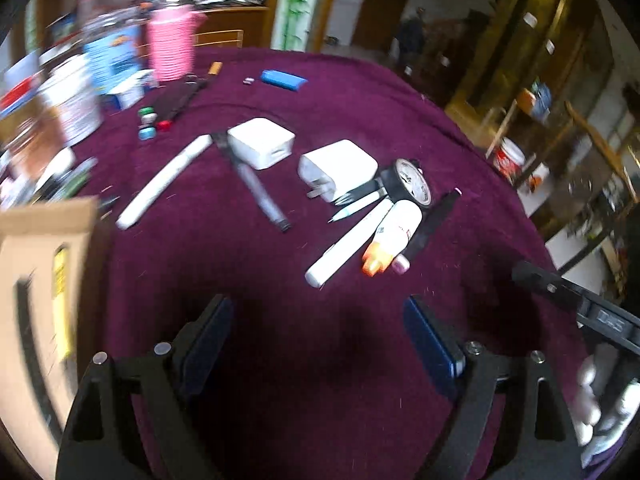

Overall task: Organize rigid objects
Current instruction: 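Reach the left tool to the white paint marker and grasp it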

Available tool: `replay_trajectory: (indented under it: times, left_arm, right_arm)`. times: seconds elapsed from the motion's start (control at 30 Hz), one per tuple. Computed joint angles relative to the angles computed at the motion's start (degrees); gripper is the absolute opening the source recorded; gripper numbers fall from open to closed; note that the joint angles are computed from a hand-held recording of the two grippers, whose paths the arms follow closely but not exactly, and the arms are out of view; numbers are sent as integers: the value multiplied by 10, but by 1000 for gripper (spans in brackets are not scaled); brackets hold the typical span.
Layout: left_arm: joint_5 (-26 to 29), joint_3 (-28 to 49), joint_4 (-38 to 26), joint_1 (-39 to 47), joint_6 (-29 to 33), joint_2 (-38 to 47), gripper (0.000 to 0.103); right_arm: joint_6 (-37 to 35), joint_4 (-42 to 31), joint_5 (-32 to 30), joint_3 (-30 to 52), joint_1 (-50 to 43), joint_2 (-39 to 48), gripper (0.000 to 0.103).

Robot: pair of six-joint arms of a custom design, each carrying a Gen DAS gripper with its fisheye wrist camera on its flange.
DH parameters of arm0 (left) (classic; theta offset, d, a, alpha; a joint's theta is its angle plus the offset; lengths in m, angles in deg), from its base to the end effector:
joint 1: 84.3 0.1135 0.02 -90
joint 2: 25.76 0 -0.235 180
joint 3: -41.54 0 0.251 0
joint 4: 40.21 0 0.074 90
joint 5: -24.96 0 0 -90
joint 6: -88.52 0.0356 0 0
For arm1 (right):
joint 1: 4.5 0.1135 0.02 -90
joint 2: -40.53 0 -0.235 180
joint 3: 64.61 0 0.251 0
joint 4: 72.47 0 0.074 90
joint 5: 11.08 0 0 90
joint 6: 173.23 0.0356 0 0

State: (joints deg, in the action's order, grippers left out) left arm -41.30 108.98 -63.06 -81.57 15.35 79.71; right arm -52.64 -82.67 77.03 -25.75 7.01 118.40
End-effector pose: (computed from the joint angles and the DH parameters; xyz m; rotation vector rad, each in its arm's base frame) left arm 0.3326 0.0015 0.0922 0.4502 2.5082 -0.4148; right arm 0.2322 0.0485 0.1023 0.3934 2.4321 0.3669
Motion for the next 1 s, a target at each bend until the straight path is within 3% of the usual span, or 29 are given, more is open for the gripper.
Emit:
replay_trajectory:
  times: [0.07,0.2,0.33,0.47,0.57,0.7,0.77,0.8,0.83,0.87,0.9,1.0]
  left_arm:
    - [-20,20,21,-30,17,31,79]
    - [-63,70,19,-77,61,88,44]
    - [-77,92,30,-98,73,116,43]
    - [-55,88,18,-87,69,108,18]
    - [-5,88,-33,-54,78,98,16]
    - [6,15,-41,-34,111,38,14]
    - [8,-34,-32,-23,122,-10,14]
    - [2,-58,-16,-22,120,-32,22]
    - [-8,-77,1,-25,116,-50,31]
    - [-16,-88,18,-29,110,-61,54]
    - [-30,-101,47,-38,98,-71,68]
    - [-61,-82,73,-70,64,-51,69]
  right_arm:
    - [-8,9,-10,2,-9,13,61]
    - [-15,21,-29,12,-27,36,61]
    - [-18,29,-33,23,-26,56,61]
    - [-18,36,-34,27,-22,68,61]
    - [-17,38,-32,27,-20,71,61]
    - [-20,37,-31,23,-20,65,61]
    - [-22,38,-39,18,-23,59,61]
    - [-21,38,-42,16,-25,56,61]
    - [-21,38,-43,16,-25,56,61]
    - [-21,37,-45,16,-26,55,61]
    - [-19,36,-46,16,-27,54,61]
    - [-15,32,-43,14,-24,47,61]
